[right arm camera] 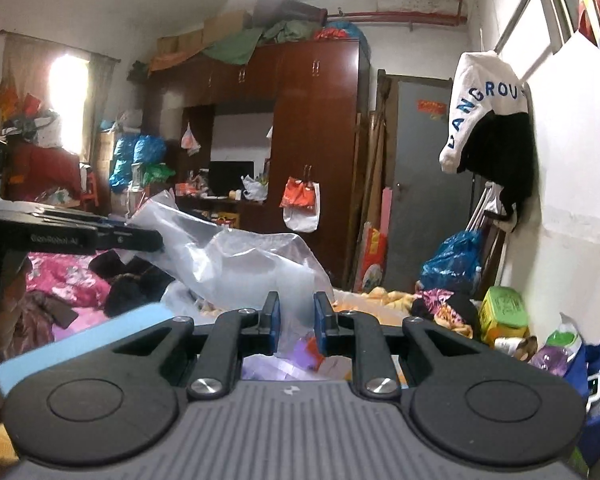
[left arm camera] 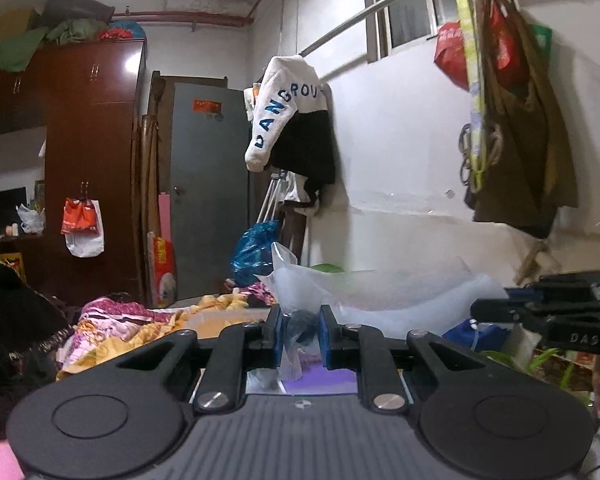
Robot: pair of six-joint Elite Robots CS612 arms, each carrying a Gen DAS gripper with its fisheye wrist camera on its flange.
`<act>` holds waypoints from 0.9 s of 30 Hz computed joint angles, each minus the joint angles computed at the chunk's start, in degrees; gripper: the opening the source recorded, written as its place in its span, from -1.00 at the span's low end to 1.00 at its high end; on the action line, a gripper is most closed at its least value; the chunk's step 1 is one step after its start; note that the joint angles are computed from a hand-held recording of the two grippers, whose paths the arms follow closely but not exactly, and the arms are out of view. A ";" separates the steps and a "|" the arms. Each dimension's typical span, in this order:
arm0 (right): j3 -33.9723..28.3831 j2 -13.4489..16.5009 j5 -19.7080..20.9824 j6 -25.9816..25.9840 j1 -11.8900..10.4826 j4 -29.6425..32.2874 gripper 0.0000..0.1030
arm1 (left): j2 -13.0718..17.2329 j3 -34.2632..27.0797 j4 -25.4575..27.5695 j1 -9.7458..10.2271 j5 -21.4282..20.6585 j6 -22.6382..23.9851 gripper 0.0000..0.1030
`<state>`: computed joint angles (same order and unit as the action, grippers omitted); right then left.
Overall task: Organize objects
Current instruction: 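Lift the small bag with the left tool while the right tool carries the clear bag to the basket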
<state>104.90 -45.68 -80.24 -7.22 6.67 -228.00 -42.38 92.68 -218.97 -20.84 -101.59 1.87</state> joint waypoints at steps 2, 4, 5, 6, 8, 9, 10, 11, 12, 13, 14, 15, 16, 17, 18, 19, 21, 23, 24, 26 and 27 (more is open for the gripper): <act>-1.20 0.06 -0.46 0.17 -0.01 2.26 -0.62 | 0.34 -1.84 2.47 -0.22 1.06 0.13 -0.60; -2.49 0.43 -1.73 -0.30 0.12 4.36 -0.62 | 1.02 -4.16 5.35 -0.28 2.04 0.28 -0.60; -3.54 0.74 -2.59 -0.37 0.23 5.98 -0.62 | 1.43 -5.47 7.27 -0.18 1.81 0.30 -0.60; -4.08 0.89 -3.01 -0.23 0.22 7.31 -0.62 | 1.73 -6.15 8.29 -0.15 1.97 0.30 -0.60; -5.05 1.30 -3.43 -0.11 0.24 10.11 -0.62 | 2.42 -7.83 11.75 -0.28 3.32 0.84 -0.60; -5.54 1.54 -3.98 -0.13 0.28 11.18 -0.62 | 2.78 -8.57 12.93 -0.31 3.69 0.90 -0.60; -5.92 1.75 -4.26 -0.23 0.32 12.01 -0.62 | 3.08 -9.13 13.91 -0.34 4.08 0.91 -0.60; -6.29 1.96 -4.16 -0.28 0.27 12.77 -0.62 | 3.29 -9.53 14.72 -0.35 4.37 0.50 -0.60; -6.38 2.02 -4.03 -0.04 0.18 13.27 -0.62 | 3.43 -9.72 15.04 -0.34 4.53 -0.07 -0.60; -6.62 2.15 -4.22 -0.25 0.18 13.61 -0.62 | 3.56 -9.87 15.33 -0.36 4.69 -0.26 -0.60; -6.78 2.32 -5.01 -0.93 0.31 13.51 -0.62 | 3.58 -9.95 15.80 -0.41 4.90 -0.10 -0.59; -6.70 2.19 -5.45 -1.16 0.32 13.85 -0.62 | 3.50 -9.90 16.28 -0.56 5.27 -0.06 -0.59; -6.71 2.17 -5.42 -1.22 0.26 14.32 -0.62 | 3.46 -9.91 16.71 -0.64 5.56 0.09 -0.59; -6.67 2.06 -5.30 -0.90 0.18 15.02 -0.62 | 3.43 -9.93 17.10 -0.75 5.95 0.32 -0.59; -6.58 1.97 -5.13 -0.52 0.11 15.42 -0.62 | 3.47 -10.13 17.62 -0.83 6.29 0.31 -0.58; -6.43 1.85 -5.04 -0.38 0.06 15.62 -0.62 | 3.44 -10.27 18.34 -0.83 6.38 0.06 -0.58; -6.17 1.73 -4.88 -0.24 0.02 15.73 -0.62 | 3.48 -10.42 18.94 -0.78 6.36 -0.17 -0.57; -6.10 1.60 -4.74 -0.30 0.06 16.07 -0.62 | 3.52 -10.57 19.36 -0.81 6.71 -0.21 -0.57; -6.34 1.61 -4.69 -0.42 0.07 16.42 -0.62 | 3.55 -10.66 19.51 -0.88 6.86 -0.24 -0.57; -6.66 1.51 -4.97 -0.52 0.21 17.39 -0.61 | 3.48 -10.52 19.37 -1.04 7.60 -0.11 -0.57; -7.04 1.49 -5.02 -0.65 0.15 18.14 -0.61 | 3.39 -10.40 19.45 -1.13 8.06 0.26 -0.57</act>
